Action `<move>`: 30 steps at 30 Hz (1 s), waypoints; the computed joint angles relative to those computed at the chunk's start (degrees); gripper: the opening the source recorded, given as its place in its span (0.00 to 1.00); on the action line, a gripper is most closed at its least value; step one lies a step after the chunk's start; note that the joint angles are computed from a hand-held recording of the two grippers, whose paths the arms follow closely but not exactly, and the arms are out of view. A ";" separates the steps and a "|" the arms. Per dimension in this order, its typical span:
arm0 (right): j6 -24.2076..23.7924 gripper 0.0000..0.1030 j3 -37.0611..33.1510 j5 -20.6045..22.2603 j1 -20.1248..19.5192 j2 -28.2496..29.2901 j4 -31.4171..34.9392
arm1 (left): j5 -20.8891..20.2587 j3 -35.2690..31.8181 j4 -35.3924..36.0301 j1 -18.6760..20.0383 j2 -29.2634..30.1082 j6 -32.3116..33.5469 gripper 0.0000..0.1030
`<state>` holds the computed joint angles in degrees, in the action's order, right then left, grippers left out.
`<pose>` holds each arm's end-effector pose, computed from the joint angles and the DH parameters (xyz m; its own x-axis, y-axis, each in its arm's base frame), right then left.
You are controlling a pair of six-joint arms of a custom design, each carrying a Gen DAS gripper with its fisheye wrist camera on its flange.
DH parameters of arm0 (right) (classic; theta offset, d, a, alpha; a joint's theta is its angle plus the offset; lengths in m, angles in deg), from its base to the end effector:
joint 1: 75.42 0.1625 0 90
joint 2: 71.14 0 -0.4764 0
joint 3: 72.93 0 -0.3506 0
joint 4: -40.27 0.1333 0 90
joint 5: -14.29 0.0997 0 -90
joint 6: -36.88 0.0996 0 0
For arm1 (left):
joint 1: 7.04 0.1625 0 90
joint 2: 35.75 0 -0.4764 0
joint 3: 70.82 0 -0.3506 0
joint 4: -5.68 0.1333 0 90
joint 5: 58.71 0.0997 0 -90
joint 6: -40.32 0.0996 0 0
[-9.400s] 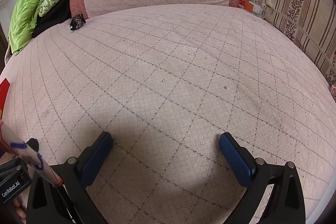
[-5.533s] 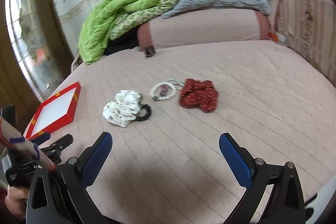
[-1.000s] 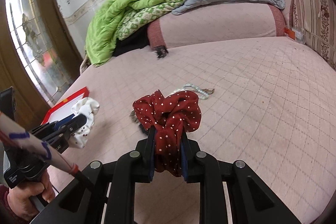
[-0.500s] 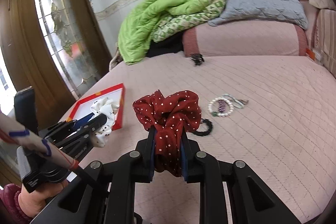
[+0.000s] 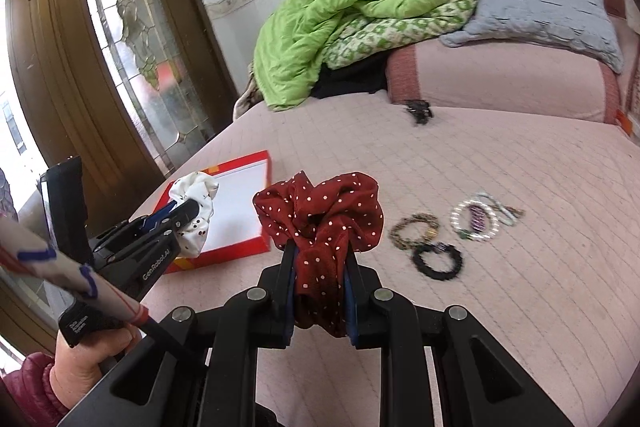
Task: Organize jewelry
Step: 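Carry both scrunchies over the red tray and open both grippers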
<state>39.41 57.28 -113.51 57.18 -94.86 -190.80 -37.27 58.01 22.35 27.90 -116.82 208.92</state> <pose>0.3668 -0.2922 0.0098 -0.8409 -0.2518 0.4791 -0.5207 0.6178 -0.5893 -0.0635 -0.3201 0.2977 -0.6742 -0.0339 -0.7378 0.6184 0.5202 -0.5891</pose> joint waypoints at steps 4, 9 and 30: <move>-0.24 0.20 -3.69 1.87 -0.51 0.31 4.92 | 0.77 -2.18 -3.95 5.02 -2.46 7.46 0.16; -1.31 0.20 -9.11 3.67 -1.00 1.43 11.03 | 2.14 -4.87 -7.96 10.46 -4.20 14.49 0.16; -5.08 0.21 -37.86 11.01 -4.61 10.10 36.97 | 8.73 -28.92 -2.83 33.93 3.47 21.28 0.16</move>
<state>34.33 19.42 -102.50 52.56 -84.76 -153.83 -28.54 29.09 19.52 61.83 -113.35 230.19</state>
